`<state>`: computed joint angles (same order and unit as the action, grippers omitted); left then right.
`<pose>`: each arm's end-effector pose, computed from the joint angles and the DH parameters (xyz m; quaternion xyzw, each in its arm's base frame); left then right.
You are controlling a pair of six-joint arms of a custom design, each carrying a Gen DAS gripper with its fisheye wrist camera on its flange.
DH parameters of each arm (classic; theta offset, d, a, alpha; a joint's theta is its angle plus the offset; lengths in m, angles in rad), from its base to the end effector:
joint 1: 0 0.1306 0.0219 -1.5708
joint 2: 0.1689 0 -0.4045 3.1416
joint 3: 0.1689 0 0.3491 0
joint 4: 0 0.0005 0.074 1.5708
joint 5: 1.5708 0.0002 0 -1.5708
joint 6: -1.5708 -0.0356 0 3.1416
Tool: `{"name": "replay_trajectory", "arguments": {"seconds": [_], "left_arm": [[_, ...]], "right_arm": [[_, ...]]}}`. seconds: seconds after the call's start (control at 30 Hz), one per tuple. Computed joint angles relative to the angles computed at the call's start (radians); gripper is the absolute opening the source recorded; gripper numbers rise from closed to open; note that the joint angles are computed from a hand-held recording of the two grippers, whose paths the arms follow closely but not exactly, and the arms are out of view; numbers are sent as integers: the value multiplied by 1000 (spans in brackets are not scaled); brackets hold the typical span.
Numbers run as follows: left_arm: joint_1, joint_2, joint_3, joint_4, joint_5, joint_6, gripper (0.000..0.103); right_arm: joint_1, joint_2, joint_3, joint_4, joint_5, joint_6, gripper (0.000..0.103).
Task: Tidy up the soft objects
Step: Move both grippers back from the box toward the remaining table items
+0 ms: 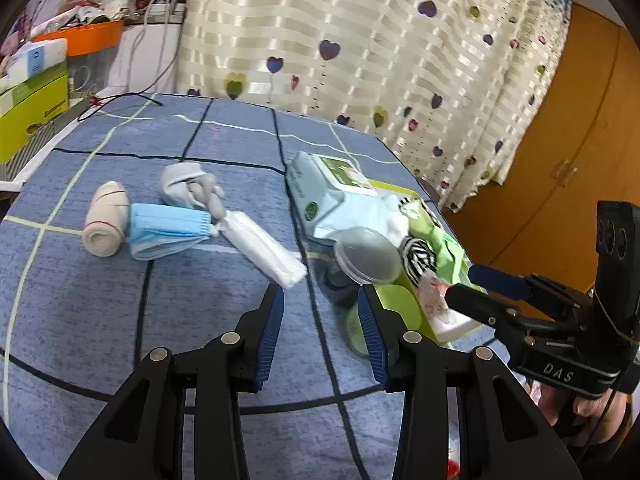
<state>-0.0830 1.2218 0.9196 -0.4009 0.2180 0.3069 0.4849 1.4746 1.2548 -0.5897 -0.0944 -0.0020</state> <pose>0.3636 -0.0385 0.3542 -0.0553 0.9014 -0.1778 0.3908 0.4121 0.2204 0.3785 -0.2388 0.8963 0.1320 0.3496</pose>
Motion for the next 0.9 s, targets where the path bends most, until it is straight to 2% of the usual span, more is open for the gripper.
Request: {"name": "replay_trajectory", "arguments": {"seconds": [0.5, 0.9], "left_arm": [[122, 27, 1, 5, -8, 25, 40], [212, 69, -4, 12, 14, 43, 40]], "right_arm": [[71, 135, 143, -47, -38, 53, 50], [97, 239, 258, -112, -28, 73, 50]]}}
